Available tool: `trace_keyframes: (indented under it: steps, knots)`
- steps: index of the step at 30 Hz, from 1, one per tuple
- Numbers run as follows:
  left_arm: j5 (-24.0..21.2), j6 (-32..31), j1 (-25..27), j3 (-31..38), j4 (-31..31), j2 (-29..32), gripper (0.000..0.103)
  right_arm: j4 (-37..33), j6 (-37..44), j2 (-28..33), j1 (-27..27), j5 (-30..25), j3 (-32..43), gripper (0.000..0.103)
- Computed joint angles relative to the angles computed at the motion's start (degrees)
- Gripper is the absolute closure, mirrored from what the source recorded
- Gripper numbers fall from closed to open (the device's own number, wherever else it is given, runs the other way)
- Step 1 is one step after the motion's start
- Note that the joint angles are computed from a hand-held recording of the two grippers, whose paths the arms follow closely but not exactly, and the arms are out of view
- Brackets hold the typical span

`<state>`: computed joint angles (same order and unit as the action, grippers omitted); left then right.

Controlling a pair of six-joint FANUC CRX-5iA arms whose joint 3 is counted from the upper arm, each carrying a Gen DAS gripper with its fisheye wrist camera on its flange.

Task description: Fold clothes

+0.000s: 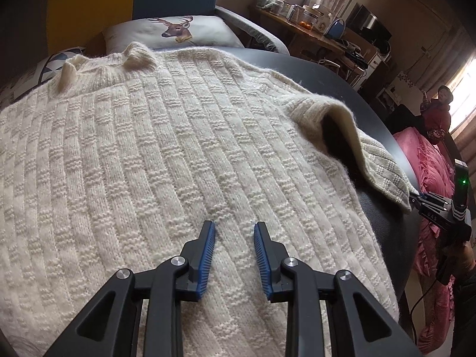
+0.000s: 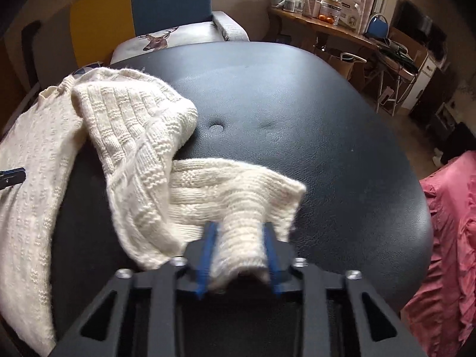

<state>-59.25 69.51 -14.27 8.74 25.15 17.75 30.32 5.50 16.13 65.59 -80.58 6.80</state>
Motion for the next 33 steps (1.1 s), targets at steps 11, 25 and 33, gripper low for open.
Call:
trace_keyframes:
  steps: [11, 25, 33]
  knots:
    - [0.23, -1.08, 0.08, -0.10, -0.11, -0.03, 0.074, 9.00, -0.14, 0.23, -1.30, -18.26, 1.60, 0.090]
    - [-5.78, -2.77, -1.32, 10.59, -0.55, 4.94, 0.074, 8.79, -22.54, -11.25, 2.05, -6.62, -11.53, 0.077]
    - [-10.80, -1.95, -5.03, 34.34, -3.23, 18.36, 0.074, 2.60, -11.28, -5.50, -2.55, -4.77, -3.75, 0.077]
